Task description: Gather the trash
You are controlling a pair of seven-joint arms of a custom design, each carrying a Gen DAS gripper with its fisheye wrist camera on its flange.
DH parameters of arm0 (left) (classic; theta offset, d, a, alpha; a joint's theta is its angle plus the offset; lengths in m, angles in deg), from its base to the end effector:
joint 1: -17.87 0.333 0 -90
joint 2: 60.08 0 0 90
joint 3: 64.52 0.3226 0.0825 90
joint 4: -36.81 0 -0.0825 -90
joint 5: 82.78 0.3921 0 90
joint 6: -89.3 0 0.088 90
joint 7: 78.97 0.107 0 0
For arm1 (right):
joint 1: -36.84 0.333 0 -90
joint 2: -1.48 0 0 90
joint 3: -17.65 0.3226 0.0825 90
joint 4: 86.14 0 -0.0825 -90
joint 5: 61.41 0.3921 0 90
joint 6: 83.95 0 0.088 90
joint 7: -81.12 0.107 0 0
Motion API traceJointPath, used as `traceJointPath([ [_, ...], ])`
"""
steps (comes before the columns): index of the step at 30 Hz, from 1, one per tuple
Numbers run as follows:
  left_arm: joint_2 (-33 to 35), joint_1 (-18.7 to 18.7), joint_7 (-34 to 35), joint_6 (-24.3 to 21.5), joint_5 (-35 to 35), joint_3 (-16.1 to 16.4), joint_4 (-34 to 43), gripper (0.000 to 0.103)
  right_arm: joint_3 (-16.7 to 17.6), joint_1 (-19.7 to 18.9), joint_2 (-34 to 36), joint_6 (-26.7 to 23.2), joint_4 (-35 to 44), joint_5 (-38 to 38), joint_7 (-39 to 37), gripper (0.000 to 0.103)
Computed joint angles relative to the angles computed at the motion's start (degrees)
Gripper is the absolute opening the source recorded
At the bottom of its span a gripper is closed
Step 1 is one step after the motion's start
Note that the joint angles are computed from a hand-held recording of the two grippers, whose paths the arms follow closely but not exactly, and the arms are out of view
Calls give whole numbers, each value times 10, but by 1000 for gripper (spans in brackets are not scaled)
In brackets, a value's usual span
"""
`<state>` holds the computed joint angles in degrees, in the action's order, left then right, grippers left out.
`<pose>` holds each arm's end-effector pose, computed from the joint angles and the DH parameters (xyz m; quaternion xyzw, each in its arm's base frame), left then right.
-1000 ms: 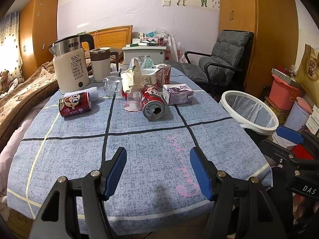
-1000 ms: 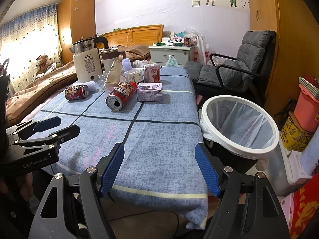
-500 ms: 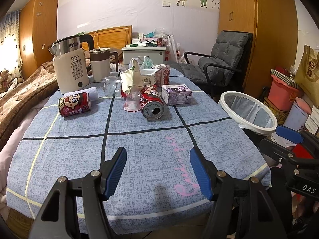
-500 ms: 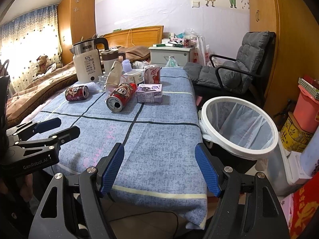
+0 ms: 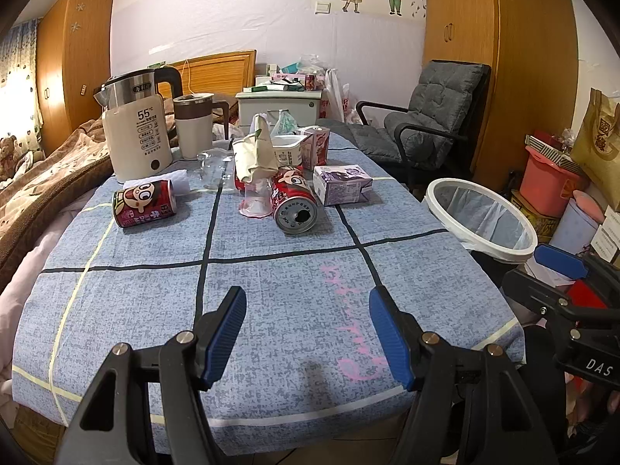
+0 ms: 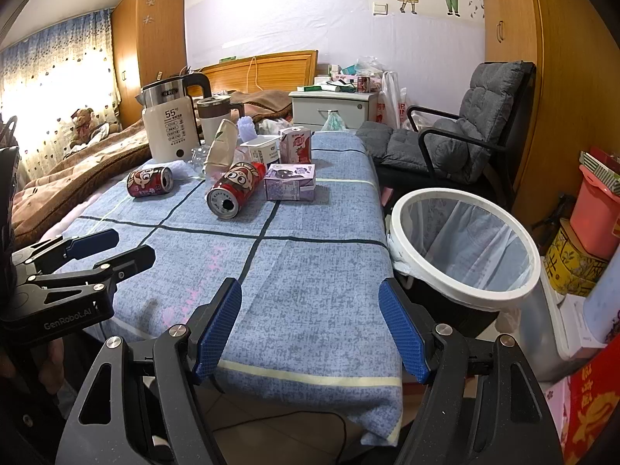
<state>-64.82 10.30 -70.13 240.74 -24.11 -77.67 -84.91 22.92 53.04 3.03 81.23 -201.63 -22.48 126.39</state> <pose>0.5244 -0.2253 0.5057 -0.7145 0.5444 -0.2897 0.3305 0.5816 0.1892 0.5312 -0.7885 0.4317 -0.2053 0.3870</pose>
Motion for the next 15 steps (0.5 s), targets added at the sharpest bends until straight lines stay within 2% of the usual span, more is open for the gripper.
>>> traceJointPath([
  [15,-1,-1,0,-1,0,-1,1,68,-1,-1,-1,-1,0,2,-2,74],
])
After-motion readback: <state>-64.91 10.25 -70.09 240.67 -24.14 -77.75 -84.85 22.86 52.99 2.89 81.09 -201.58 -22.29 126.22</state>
